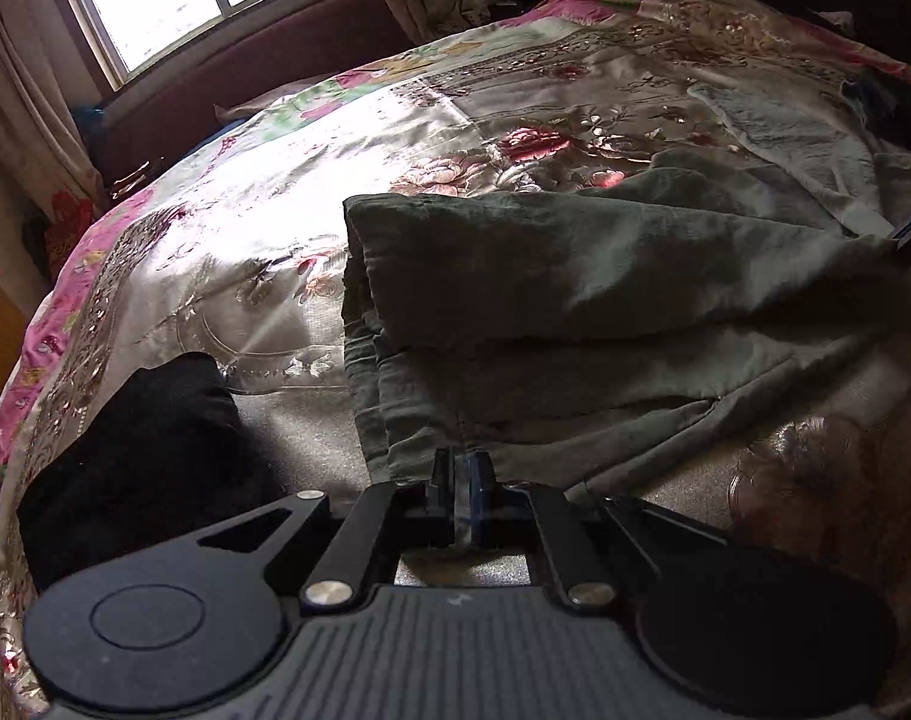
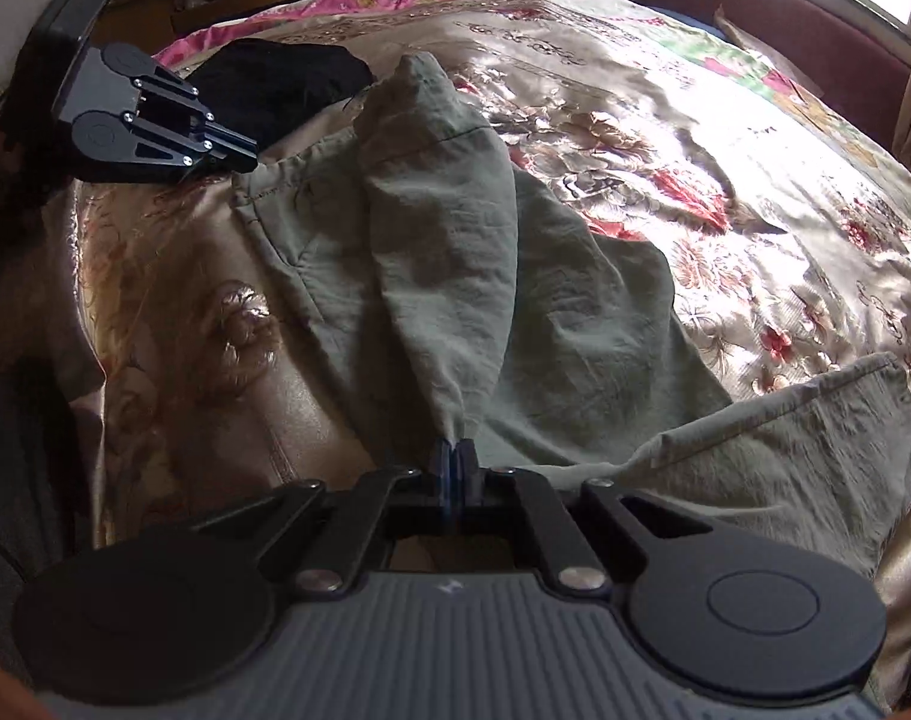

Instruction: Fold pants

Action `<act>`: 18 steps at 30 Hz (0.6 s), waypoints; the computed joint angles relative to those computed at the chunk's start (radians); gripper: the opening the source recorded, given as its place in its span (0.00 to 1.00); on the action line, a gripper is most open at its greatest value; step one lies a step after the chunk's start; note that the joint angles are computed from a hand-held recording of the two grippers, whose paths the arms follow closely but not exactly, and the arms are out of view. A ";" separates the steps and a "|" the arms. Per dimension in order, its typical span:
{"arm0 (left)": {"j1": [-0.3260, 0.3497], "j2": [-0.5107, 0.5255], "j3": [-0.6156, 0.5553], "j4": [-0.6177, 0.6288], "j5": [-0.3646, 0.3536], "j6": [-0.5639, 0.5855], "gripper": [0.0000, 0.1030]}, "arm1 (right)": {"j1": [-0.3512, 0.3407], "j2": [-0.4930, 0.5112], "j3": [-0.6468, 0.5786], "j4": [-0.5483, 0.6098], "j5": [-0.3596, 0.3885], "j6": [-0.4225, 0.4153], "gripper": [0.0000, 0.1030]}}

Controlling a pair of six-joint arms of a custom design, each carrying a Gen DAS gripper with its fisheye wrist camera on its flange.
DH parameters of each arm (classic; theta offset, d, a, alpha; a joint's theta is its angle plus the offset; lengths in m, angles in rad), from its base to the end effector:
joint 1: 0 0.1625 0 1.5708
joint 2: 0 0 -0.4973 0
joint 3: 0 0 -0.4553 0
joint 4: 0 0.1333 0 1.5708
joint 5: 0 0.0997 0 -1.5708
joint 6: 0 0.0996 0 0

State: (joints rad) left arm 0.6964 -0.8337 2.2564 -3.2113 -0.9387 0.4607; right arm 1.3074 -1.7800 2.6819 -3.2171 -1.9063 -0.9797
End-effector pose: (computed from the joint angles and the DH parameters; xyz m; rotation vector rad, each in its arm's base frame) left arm -0.2727 -0.4785 0.0235 1.4963 2.0444 -0.4410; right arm 0.0147 -0.3314 0.2902 0.6916 -2.2996 0.5242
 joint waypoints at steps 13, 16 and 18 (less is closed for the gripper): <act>0.112 0.137 -0.192 -0.063 -0.139 0.095 0.62 | -0.014 0.017 -0.065 0.007 -0.052 0.038 0.02; 0.123 0.148 -0.206 -0.047 -0.152 0.086 0.49 | -0.025 0.024 -0.082 0.022 -0.040 0.053 0.02; 0.120 0.144 -0.204 -0.026 -0.140 0.059 0.26 | -0.028 0.027 -0.089 0.020 -0.041 0.054 0.02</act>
